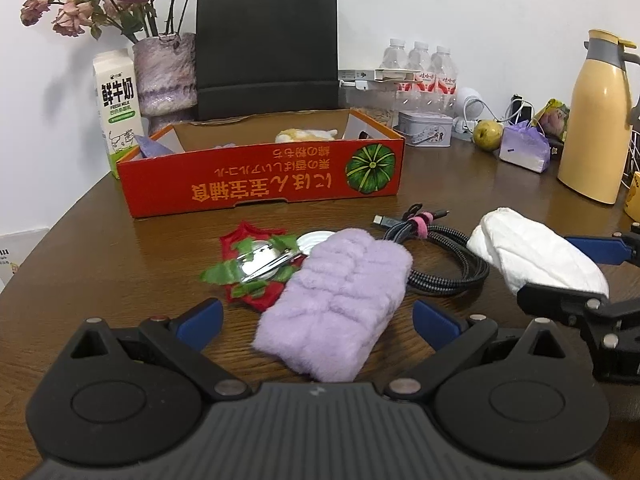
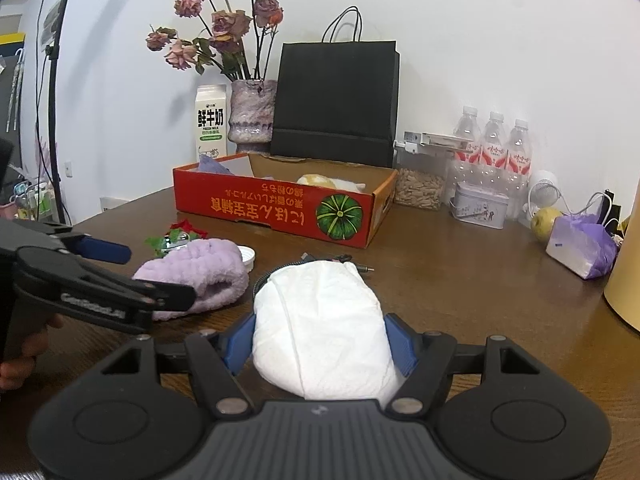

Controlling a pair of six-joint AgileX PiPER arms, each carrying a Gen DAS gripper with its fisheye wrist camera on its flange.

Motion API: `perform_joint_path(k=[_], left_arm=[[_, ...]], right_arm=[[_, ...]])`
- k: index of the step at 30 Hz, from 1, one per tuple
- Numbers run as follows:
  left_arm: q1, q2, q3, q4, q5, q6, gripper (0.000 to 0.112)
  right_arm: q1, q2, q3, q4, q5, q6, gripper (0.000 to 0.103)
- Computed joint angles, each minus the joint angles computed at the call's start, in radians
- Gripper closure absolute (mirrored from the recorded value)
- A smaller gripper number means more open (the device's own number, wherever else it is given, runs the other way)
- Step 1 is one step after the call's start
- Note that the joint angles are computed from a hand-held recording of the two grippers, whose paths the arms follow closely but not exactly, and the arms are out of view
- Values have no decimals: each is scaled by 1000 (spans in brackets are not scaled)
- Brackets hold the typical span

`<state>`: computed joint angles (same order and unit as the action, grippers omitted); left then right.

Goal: Organize objects
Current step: 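Close the left gripper on the lavender fuzzy headband while the right holds the white cloth, then lift and carry the headband and white cloth over the red box with both grippers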

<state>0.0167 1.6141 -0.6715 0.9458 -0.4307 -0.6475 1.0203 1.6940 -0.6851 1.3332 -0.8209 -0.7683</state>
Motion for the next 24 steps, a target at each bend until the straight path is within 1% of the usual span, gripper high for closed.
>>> perform_joint_path(k=[1,3,6,7,9,10,11,16,24], left_arm=[[-6,3,-4,-1,4,-4,9],[-24,6,-12,-20,28,5,13],[-13,6,-9,15,6,-24,35],[-9,5,-6,20,-2,-28,48],[5,3,-1,54,-23,-55,59],[10,-1,5,62,-34,-55,69],[13,-8,16,57,-43,-39,73],[35,-40,66,49,-100,19,79],[65,-65,108,34,-148,49,87]], right_arm=[[1,1,-1,0,-1,-2,35],[4,1,-3,2,-1,-7,35],[3,2,-3,-2,1,-6,35],[3,2,-2,-1,1,-5,35],[3,2,-2,-2,2,-6,35],[3,2,-3,-1,2,-6,35],[4,3,-4,0,2,-6,35],[2,6,-2,-8,4,11,35],[-12,-1,2,-15,23,30,35]])
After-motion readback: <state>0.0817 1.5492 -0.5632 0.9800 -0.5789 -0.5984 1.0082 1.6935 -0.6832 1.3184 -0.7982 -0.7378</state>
